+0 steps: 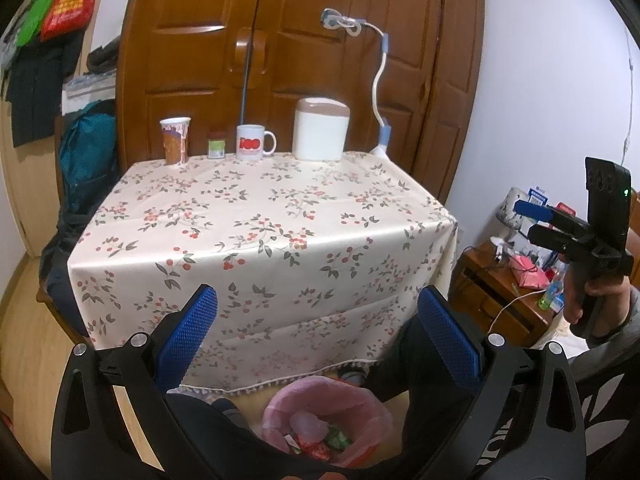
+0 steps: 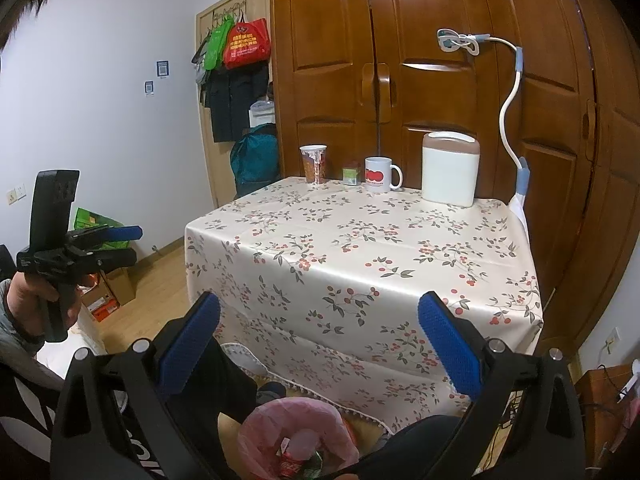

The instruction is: Collect trash

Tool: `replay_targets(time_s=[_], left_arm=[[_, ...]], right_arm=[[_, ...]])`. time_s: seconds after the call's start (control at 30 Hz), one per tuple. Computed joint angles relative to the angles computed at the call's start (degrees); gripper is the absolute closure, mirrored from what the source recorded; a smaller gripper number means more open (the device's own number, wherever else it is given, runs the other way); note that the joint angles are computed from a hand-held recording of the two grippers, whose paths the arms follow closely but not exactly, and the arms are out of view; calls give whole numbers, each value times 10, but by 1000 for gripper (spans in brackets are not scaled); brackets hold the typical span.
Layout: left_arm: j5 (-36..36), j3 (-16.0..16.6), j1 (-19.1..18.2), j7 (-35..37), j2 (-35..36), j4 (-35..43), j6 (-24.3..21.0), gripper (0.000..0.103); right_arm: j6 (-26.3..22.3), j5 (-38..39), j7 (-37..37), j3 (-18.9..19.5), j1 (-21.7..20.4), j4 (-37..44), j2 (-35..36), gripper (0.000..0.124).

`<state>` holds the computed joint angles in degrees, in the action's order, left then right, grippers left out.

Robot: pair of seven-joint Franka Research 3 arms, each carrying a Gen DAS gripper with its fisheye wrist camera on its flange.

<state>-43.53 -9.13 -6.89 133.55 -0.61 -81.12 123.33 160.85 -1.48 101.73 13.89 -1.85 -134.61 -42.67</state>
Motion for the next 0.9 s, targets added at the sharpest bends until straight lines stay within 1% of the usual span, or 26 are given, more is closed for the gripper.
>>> replay_targets(time_s=[0.67, 0.9], left_arm=[[0, 0, 0, -1, 0, 1, 0, 6], [3, -1, -2, -2, -1, 2, 2, 6]], right_arm=[[1, 2, 1, -1, 4, -1, 1, 26], [2, -1, 8, 6, 1, 1, 5, 26]])
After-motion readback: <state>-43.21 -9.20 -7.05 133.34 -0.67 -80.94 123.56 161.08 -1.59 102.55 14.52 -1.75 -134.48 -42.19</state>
